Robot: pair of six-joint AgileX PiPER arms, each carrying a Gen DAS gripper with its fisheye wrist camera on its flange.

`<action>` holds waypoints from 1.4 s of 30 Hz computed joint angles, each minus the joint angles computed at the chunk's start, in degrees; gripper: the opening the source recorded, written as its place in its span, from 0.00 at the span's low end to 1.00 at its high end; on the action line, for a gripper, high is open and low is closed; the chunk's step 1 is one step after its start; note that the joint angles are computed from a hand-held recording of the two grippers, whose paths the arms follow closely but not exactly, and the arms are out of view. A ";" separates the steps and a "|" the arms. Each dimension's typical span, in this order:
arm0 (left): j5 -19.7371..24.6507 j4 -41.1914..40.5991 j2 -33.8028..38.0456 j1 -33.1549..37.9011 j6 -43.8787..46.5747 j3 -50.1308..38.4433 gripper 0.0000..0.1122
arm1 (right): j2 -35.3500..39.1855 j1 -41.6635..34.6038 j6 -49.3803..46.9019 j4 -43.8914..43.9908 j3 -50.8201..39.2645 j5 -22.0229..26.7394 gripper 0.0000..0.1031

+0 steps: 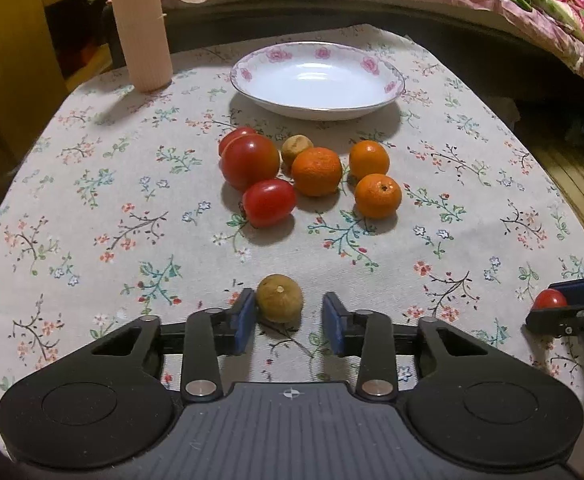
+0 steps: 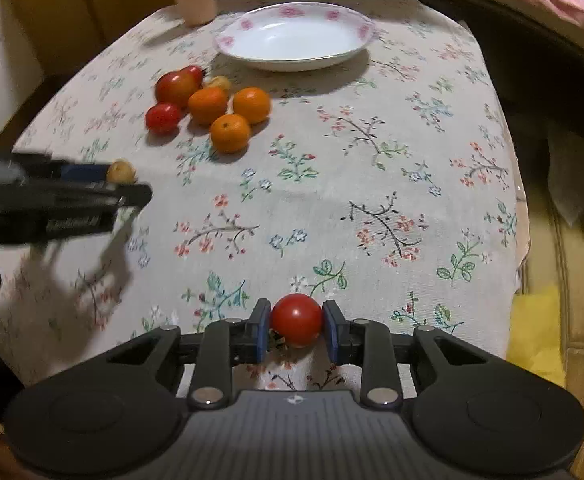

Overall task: Organize fruits
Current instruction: 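Carry the brown fruit with the left gripper while the right gripper carries the tomato to the plate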

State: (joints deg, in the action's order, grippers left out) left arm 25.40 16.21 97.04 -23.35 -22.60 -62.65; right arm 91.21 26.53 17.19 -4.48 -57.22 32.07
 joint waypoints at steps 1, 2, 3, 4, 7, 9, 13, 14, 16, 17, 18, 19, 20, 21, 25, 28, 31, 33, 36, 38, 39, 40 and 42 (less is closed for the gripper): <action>-0.17 0.20 -0.10 0.13 -0.49 0.12 0.33 | 0.14 0.13 1.00 -0.68 -0.13 0.04 0.29; -0.06 0.75 -0.13 0.13 -1.26 0.09 0.32 | 0.12 0.15 1.01 -0.70 -0.17 0.07 0.29; 0.07 0.82 -0.10 0.15 -1.34 -0.02 0.31 | 0.11 0.22 1.04 -0.86 -0.15 0.01 0.29; 0.03 0.85 -0.18 0.17 -1.44 0.08 0.31 | -0.21 0.21 0.67 -0.54 0.17 -0.24 0.29; 0.10 2.99 -0.09 -0.46 -2.93 0.19 0.31 | -0.67 -0.74 -2.74 3.05 0.62 -1.41 0.29; 0.37 4.76 -0.25 -0.99 -4.73 0.45 0.30 | -0.87 -1.08 -3.71 4.14 0.55 -2.13 0.29; 2.55 4.78 0.05 -1.50 -5.36 -0.84 0.29 | -1.70 -1.74 -6.20 6.79 0.27 -3.18 0.29; 2.95 4.39 0.17 -1.48 -5.21 -1.22 0.29 | -1.73 -1.86 -6.42 7.18 -0.09 -3.01 0.29; 3.55 3.15 0.17 -1.37 -4.57 -1.90 0.28 | -1.70 -2.25 -7.31 8.24 -0.83 -2.80 0.29; 3.72 2.64 0.05 -1.35 -4.23 -2.24 0.28 | -1.69 -2.41 -7.68 8.57 -1.44 -2.76 0.29; 3.95 2.49 -0.08 -1.44 -4.05 -2.67 0.28 | -1.61 -2.50 -7.77 8.61 -1.96 -2.83 0.29; 4.28 2.39 -0.18 -1.55 -3.74 -3.25 0.28 | -1.40 -2.68 -7.95 8.75 -2.98 -2.80 0.29; 4.56 2.44 -0.19 -1.66 -3.36 -3.95 0.28 | -1.12 -2.96 -8.49 9.28 -3.94 -2.77 0.29; 4.85 2.74 -0.11 -1.78 -3.14 -4.79 0.28 | -0.65 -3.22 -8.86 9.72 -5.26 -2.60 0.29; 5.30 1.54 1.11 -1.03 -0.31 -8.92 0.28 | 2.80 -3.33 -8.35 8.43 -11.98 -1.39 0.29; 5.82 -0.50 3.67 0.21 2.29 -13.48 0.28 | 6.79 -3.14 -7.35 6.46 -18.40 0.28 0.29; 6.57 -2.76 7.64 1.22 5.25 -19.52 0.28 | 11.17 -3.33 -6.78 5.25 -25.23 2.72 0.29; 7.64 -3.83 10.54 1.76 6.79 -23.98 0.29 | 14.44 -3.44 -7.50 4.78 -30.13 4.49 0.29; 9.18 -5.00 14.68 2.45 8.26 -30.22 0.29 | 19.57 -3.85 -8.14 3.59 -37.32 6.39 0.29; 10.61 -5.38 17.57 2.70 8.80 -34.37 0.29 | 22.78 -4.52 -8.18 3.58 -41.73 7.48 0.29; 10.97 -5.59 18.39 2.76 9.06 -35.40 0.29 | 24.26 -4.85 -8.28 3.66 -43.84 8.19 0.29; 11.63 -5.91 19.50 2.80 9.52 -36.97 0.29 | 25.72 -5.17 -8.54 3.84 -45.92 8.88 0.29; 12.50 -5.78 21.37 2.59 9.92 -39.44 0.29 | 28.58 -5.69 -9.13 3.96 -50.01 10.06 0.29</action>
State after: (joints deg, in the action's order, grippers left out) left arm 37.90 10.43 118.41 -20.75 -12.68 -102.10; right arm 119.79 20.84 8.06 -0.52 -107.23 42.13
